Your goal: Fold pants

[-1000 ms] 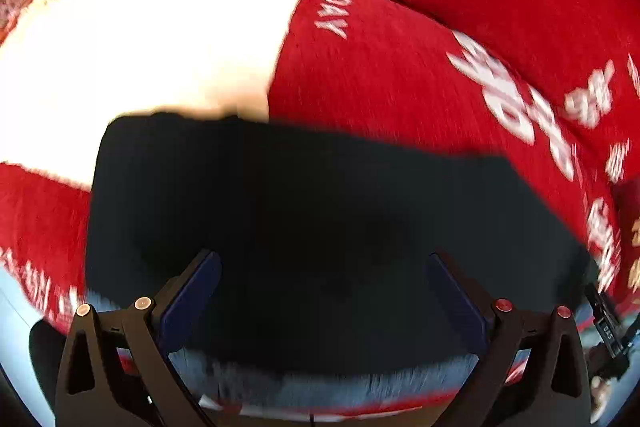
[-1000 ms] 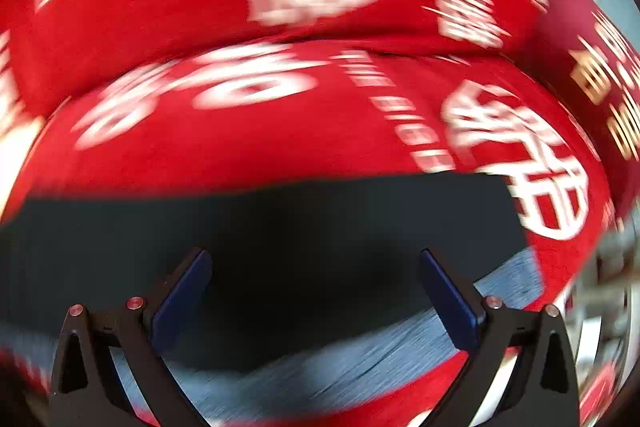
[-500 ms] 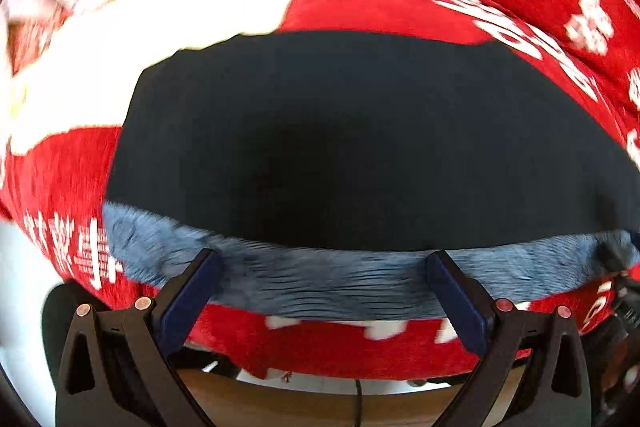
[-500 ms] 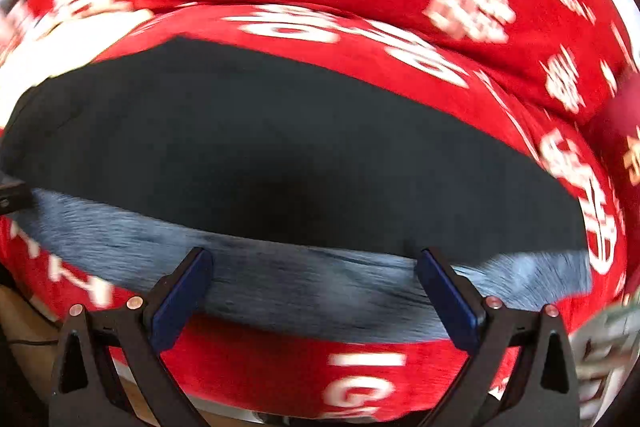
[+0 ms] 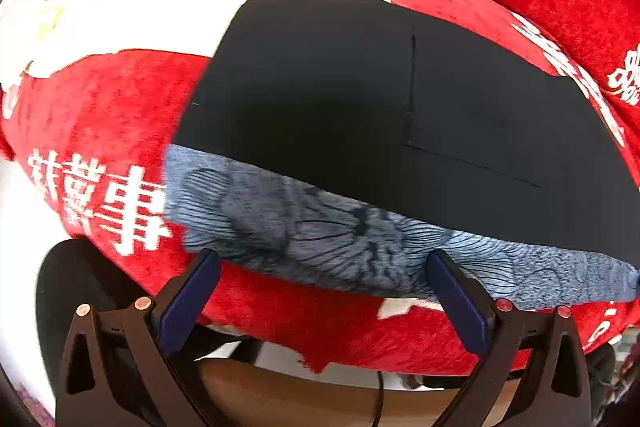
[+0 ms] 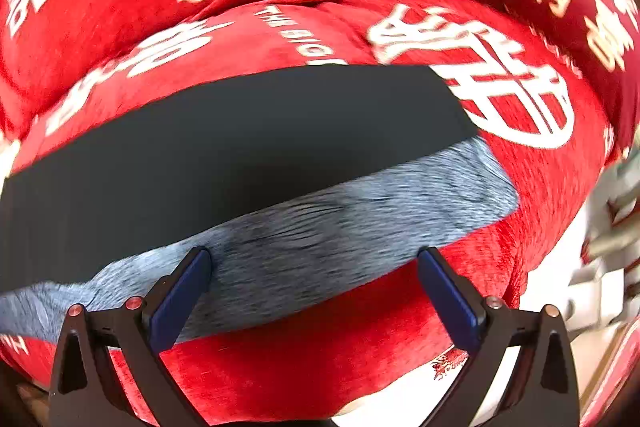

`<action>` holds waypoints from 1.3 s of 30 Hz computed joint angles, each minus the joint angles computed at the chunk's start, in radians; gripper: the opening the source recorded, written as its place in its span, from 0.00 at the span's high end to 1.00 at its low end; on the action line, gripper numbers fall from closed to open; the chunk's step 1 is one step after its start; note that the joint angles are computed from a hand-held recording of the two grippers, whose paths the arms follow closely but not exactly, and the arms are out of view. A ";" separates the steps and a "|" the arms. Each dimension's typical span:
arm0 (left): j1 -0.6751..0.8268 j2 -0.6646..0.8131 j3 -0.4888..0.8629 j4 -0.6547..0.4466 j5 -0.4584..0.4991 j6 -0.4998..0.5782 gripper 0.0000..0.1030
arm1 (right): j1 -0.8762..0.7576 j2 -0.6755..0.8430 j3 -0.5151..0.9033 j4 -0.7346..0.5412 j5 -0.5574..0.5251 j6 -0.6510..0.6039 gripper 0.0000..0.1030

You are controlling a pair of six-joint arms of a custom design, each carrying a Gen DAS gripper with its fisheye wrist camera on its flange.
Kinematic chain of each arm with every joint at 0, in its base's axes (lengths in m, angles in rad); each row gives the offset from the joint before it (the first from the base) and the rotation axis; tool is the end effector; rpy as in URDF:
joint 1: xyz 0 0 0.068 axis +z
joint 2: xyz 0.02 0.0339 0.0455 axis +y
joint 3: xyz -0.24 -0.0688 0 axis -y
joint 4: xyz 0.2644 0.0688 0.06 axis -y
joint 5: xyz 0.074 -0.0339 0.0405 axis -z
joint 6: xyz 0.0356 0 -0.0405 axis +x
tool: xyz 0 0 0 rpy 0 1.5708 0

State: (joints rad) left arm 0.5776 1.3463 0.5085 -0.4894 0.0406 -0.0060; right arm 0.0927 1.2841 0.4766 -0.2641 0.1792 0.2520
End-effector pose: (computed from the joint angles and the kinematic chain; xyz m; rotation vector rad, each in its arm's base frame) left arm 0.1805 0.1159 0.0848 -0.8263 2.7758 0.0435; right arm 0.2301 0.0150 0.0984 0.2681 2.6049 -0.1173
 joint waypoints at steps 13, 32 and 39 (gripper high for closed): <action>-0.710 -0.022 0.174 -0.174 -0.054 -0.312 0.00 | -0.451 -0.249 -0.205 0.002 -0.464 -0.125 0.00; -1.163 0.904 1.192 -0.359 -0.158 -0.610 0.00 | -0.310 0.005 -0.175 0.428 -0.503 -0.064 0.00; -1.169 0.950 1.238 -0.340 -0.193 -0.620 0.00 | -0.306 0.138 -0.106 0.526 -0.490 -0.062 0.00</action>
